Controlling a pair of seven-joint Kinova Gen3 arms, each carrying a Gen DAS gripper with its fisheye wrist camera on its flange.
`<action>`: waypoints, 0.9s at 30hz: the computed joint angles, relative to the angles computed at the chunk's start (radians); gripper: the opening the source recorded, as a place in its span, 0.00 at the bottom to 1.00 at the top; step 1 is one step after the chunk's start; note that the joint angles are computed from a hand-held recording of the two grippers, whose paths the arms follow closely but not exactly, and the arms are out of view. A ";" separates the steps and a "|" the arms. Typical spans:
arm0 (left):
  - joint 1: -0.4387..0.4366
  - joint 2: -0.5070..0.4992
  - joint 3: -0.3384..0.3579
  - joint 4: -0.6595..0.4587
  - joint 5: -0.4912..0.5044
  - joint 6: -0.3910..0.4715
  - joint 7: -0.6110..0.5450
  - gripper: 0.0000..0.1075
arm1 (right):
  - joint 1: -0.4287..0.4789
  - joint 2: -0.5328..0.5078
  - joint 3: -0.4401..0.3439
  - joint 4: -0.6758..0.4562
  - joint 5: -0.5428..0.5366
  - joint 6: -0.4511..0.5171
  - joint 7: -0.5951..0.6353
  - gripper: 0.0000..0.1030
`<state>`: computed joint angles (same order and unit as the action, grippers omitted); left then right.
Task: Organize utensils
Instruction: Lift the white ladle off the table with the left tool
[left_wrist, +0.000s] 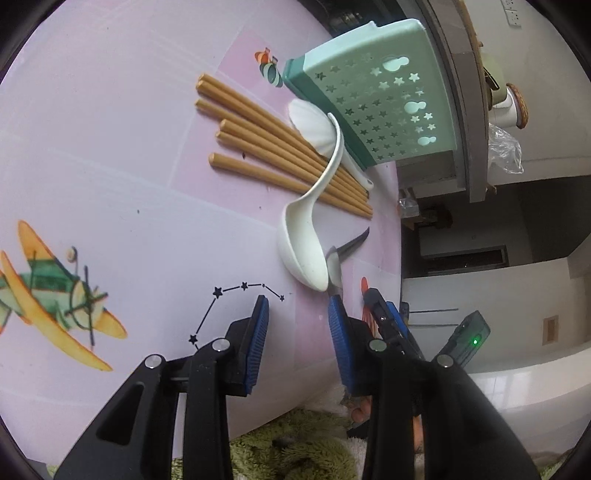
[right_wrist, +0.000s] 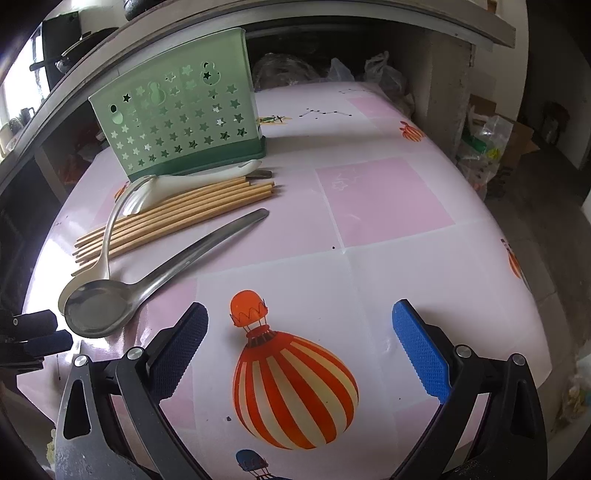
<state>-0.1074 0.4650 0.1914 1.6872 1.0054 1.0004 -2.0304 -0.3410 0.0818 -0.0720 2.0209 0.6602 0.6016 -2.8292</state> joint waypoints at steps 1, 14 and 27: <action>-0.002 0.004 0.003 0.007 0.019 -0.009 -0.003 0.29 | 0.000 -0.001 0.000 0.001 -0.001 -0.002 0.001 0.92; 0.051 -0.065 -0.029 0.013 -0.054 -0.212 0.067 0.06 | -0.002 0.000 -0.002 0.002 0.009 0.002 -0.007 0.92; 0.003 -0.086 -0.008 -0.026 -0.213 -0.184 0.128 0.33 | -0.007 0.003 -0.002 -0.004 0.017 0.011 -0.011 0.92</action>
<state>-0.1043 0.3789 0.1830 1.6615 0.7922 0.8162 -1.9025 -0.3478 0.0846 -0.0739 2.0166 0.6771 0.6125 -2.8401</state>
